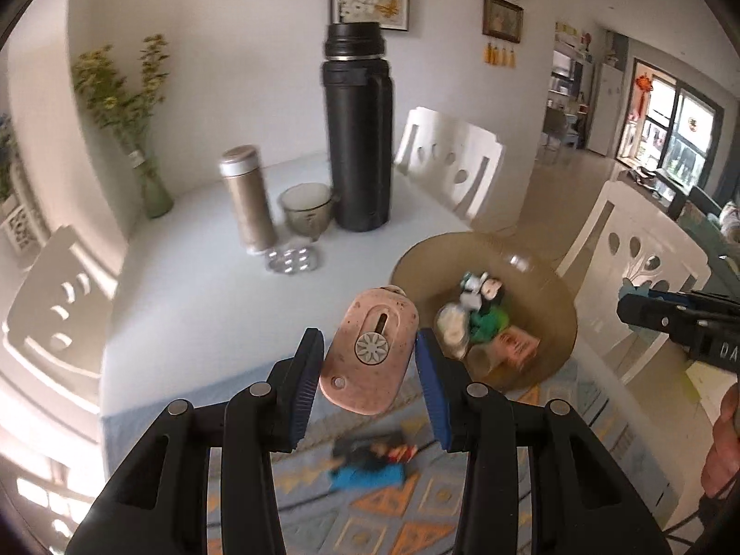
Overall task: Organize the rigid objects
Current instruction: 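Carry the pink box and blue toy into the brown bowl and release both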
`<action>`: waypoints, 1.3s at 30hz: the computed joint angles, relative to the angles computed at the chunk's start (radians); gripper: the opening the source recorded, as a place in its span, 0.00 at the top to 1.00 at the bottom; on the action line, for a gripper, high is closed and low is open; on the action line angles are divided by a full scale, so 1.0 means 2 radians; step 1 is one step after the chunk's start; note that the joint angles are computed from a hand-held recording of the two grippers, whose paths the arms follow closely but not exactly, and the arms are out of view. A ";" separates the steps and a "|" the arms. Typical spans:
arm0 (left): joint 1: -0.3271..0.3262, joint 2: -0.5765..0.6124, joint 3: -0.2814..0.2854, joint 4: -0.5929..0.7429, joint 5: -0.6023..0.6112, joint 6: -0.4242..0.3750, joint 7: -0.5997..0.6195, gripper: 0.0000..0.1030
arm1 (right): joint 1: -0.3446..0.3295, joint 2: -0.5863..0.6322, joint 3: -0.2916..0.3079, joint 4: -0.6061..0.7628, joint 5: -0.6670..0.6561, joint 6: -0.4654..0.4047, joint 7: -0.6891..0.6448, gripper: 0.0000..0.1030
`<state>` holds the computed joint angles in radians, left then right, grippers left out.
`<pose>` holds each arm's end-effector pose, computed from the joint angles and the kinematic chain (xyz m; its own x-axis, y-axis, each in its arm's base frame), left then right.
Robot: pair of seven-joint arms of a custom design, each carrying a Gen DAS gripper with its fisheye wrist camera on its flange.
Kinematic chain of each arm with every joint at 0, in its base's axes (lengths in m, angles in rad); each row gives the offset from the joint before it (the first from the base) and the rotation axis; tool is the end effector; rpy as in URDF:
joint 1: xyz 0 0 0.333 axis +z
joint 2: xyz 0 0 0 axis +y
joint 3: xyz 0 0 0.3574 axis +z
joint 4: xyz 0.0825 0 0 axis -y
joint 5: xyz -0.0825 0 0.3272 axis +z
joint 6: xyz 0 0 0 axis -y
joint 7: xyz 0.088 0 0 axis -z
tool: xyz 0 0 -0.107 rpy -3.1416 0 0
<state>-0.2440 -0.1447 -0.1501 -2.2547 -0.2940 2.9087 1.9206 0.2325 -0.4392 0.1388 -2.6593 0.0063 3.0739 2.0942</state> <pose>0.4577 -0.1763 0.5870 -0.4658 -0.8846 -0.0210 -0.6050 0.3357 -0.7220 0.3445 0.1423 0.5537 -0.0021 -0.9445 -0.3284 -0.6970 0.2369 -0.6768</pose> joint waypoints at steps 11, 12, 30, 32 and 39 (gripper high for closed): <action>0.002 0.126 -0.046 0.100 0.023 -0.028 -0.007 0.63 | 0.105 0.098 -0.159 0.034 0.129 0.026 -0.091 0.75; 0.003 0.132 -0.050 0.104 0.022 -0.030 -0.005 0.63 | 0.102 0.109 -0.158 0.041 0.137 0.020 -0.094 0.75; 0.047 0.080 -0.036 0.063 -0.074 -0.058 0.016 0.37 | 0.076 0.110 -0.126 0.049 0.275 -0.005 -0.174 0.37; 0.051 0.055 -0.023 0.040 -0.076 -0.060 0.011 0.36 | 0.092 0.102 -0.121 0.046 0.292 -0.010 -0.184 0.37; 0.056 -0.015 0.018 -0.004 -0.085 -0.072 0.002 0.37 | 0.103 0.086 -0.071 0.052 0.265 -0.029 -0.149 0.37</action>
<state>-0.1318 -0.1756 -0.1145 -2.2629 -0.4636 2.7639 1.9242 0.4383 -0.2662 -0.0027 -2.5547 0.5368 3.0151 1.7958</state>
